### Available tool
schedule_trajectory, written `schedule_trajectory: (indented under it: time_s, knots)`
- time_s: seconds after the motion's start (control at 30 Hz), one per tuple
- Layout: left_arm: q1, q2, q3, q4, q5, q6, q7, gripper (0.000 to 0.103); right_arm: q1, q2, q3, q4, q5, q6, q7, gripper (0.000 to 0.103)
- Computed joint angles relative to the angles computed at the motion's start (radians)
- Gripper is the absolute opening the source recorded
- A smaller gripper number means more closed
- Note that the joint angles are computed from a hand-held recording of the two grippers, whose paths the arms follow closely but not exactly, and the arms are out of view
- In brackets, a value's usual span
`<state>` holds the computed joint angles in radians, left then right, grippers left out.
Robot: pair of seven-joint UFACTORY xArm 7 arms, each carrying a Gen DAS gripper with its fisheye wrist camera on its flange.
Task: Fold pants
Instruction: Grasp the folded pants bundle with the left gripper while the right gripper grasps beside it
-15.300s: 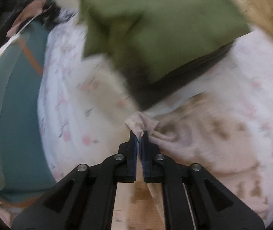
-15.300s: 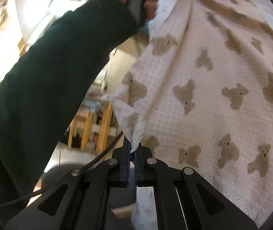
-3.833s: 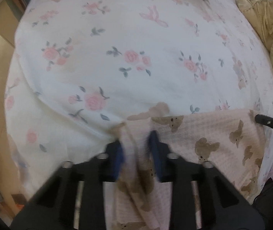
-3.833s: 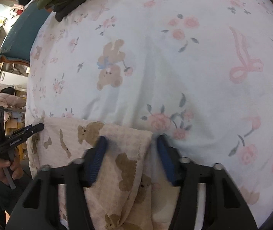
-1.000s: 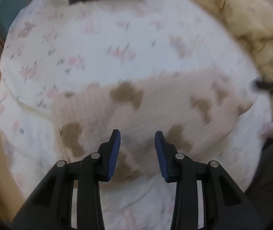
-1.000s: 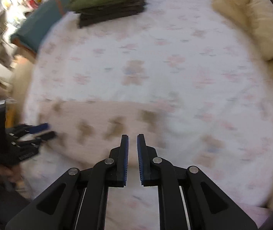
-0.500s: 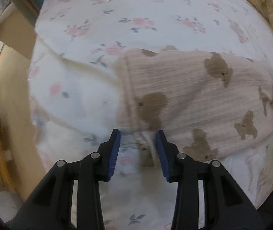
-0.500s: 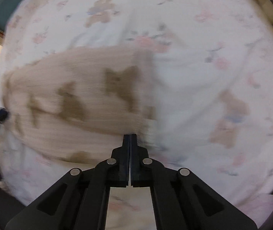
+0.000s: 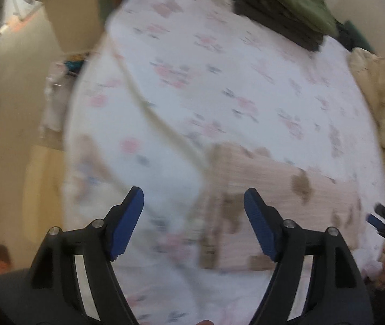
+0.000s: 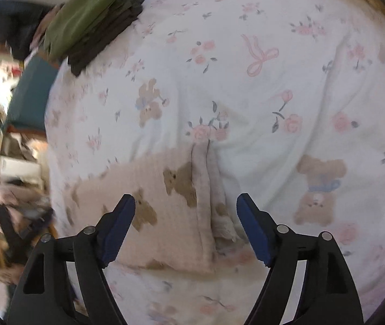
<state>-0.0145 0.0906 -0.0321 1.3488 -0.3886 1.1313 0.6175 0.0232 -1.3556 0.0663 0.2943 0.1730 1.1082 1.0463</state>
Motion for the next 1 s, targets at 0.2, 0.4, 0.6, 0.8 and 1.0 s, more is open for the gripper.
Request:
schedule_trajectory:
  time_s: [0.2, 0.4, 0.6, 0.8, 1.0]
  knots:
    - [-0.044, 0.046, -0.030, 0.003, 0.051, 0.014, -0.011, 0.073, 0.000, -0.047, -0.037, -0.101, 0.065, -0.062, 0.048, 0.084]
    - [-0.075, 0.017, -0.044, -0.068, 0.077, -0.061, 0.040, 0.072, 0.067, 0.137, -0.033, -0.076, 0.056, -0.123, -0.063, 0.086]
    - [-0.100, -0.033, -0.056, -0.125, 0.071, -0.056, 0.138, 0.038, 0.148, 0.306, -0.010, -0.018, 0.063, -0.209, -0.159, 0.060]
    - [-0.106, -0.046, -0.044, -0.098, 0.014, -0.018, 0.169, 0.007, 0.156, 0.253, 0.006, -0.023, 0.073, -0.262, -0.161, 0.011]
    - [-0.082, -0.083, -0.026, -0.024, -0.161, 0.020, 0.228, 0.007, 0.123, 0.114, 0.030, -0.001, 0.037, -0.315, -0.126, 0.009]
